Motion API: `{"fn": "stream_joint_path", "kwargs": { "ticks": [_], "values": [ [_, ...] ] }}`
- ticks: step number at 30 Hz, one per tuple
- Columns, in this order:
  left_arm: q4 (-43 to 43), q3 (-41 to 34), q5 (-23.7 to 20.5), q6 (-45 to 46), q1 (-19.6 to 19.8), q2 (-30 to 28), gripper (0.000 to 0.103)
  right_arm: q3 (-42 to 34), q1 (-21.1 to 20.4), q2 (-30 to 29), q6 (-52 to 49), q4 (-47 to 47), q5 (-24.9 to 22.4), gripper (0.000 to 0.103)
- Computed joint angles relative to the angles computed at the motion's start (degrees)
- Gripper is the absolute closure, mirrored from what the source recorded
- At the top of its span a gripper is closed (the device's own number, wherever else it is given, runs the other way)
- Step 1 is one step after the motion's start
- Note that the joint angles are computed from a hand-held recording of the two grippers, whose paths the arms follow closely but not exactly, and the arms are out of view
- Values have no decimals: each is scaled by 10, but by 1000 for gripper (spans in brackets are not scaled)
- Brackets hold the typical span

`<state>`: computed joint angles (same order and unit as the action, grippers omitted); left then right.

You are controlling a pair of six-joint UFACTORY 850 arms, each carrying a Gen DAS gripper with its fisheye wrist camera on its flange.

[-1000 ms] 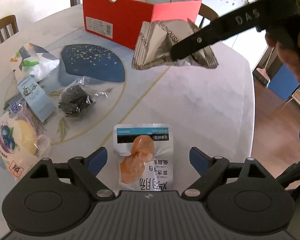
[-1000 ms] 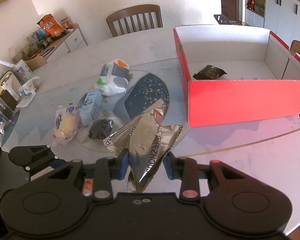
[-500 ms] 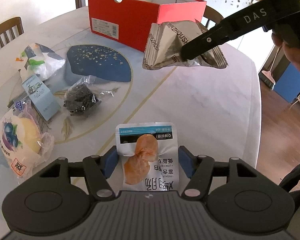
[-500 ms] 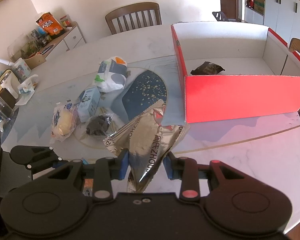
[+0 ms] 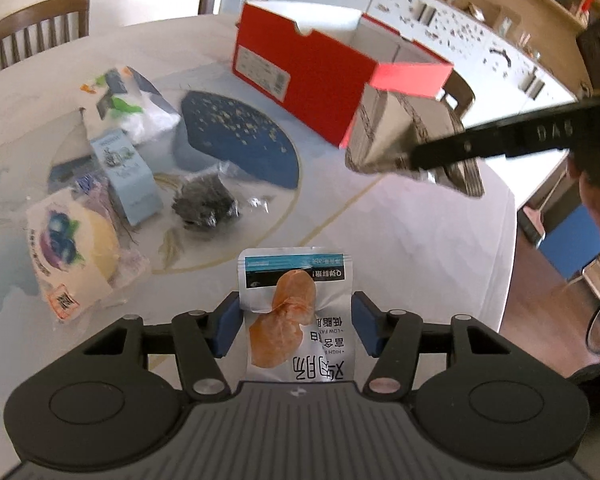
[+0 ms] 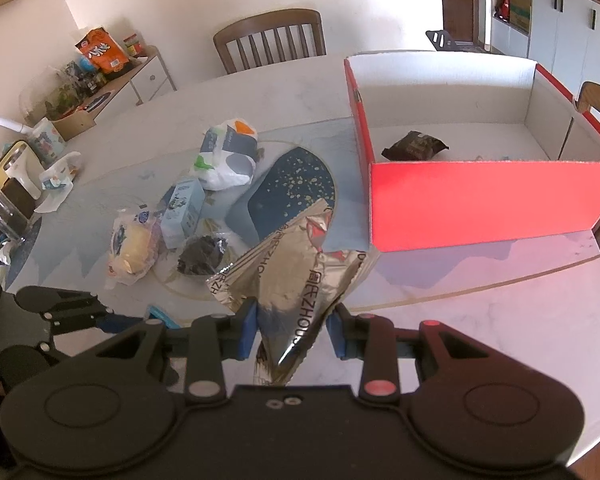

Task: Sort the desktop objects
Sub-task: 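Lift and carry the white packet and silver foil bag toward the red shoebox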

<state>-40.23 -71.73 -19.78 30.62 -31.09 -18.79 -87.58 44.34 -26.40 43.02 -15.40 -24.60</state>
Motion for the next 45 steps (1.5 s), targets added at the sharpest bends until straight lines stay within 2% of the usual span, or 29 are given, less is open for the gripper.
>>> {"fn": "stream_joint_path", "kwargs": {
  "ticks": [12,23,35,45],
  "values": [
    [-33,-36,0,7,3,10,45,-5,-1,12,0,-14,-6,68],
    [-53,-102,-13,30,-2,-20,45,3,-12,31,23,-46,2,68],
    [30,-243,-24,-37,-23,-103,45,9,-51,51,-10,-45,3,68],
    [131,-367,-55,-132,-39,-175,45,21,-88,66,-63,-25,17,68]
  ]
}}
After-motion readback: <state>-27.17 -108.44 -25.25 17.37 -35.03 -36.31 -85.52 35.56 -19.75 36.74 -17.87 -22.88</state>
